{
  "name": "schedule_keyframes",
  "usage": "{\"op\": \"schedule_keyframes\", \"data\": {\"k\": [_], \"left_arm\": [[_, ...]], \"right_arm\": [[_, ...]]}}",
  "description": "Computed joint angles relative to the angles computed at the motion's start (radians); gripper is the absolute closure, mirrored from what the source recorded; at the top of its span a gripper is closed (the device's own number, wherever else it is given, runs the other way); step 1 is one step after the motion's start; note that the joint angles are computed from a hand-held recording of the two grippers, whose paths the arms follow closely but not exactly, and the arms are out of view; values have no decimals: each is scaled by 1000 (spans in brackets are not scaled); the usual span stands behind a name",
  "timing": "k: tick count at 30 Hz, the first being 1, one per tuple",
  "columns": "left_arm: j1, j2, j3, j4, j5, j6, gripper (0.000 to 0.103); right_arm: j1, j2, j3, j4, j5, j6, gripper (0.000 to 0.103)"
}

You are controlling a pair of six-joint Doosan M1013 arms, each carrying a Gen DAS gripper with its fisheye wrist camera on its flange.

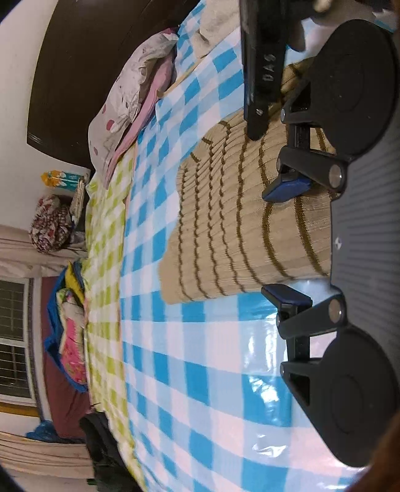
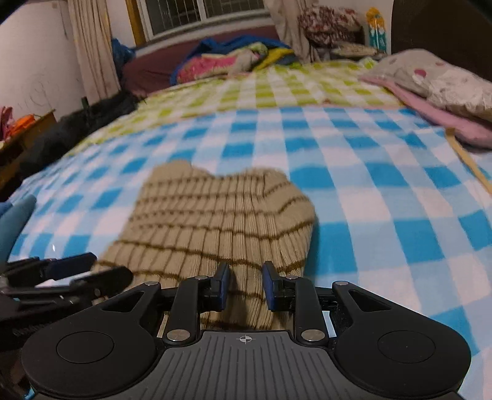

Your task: Fold small clothes

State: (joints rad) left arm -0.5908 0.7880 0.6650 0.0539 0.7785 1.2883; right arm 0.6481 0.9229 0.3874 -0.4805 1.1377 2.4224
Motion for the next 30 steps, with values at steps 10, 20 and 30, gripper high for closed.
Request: {"op": "schedule_keyframes", "data": {"k": [10, 20, 30], "left_arm": [[-11, -21, 18, 51, 30, -45, 38], [-18, -35, 38, 47, 99, -26, 37], [-29, -61, 86, 51, 101, -28, 37]], "right_arm": [[27, -45, 53, -30, -3, 35, 78], [43, -42, 52, -16, 65, 51, 77], [59, -66, 99, -33, 80, 59, 75]]}}
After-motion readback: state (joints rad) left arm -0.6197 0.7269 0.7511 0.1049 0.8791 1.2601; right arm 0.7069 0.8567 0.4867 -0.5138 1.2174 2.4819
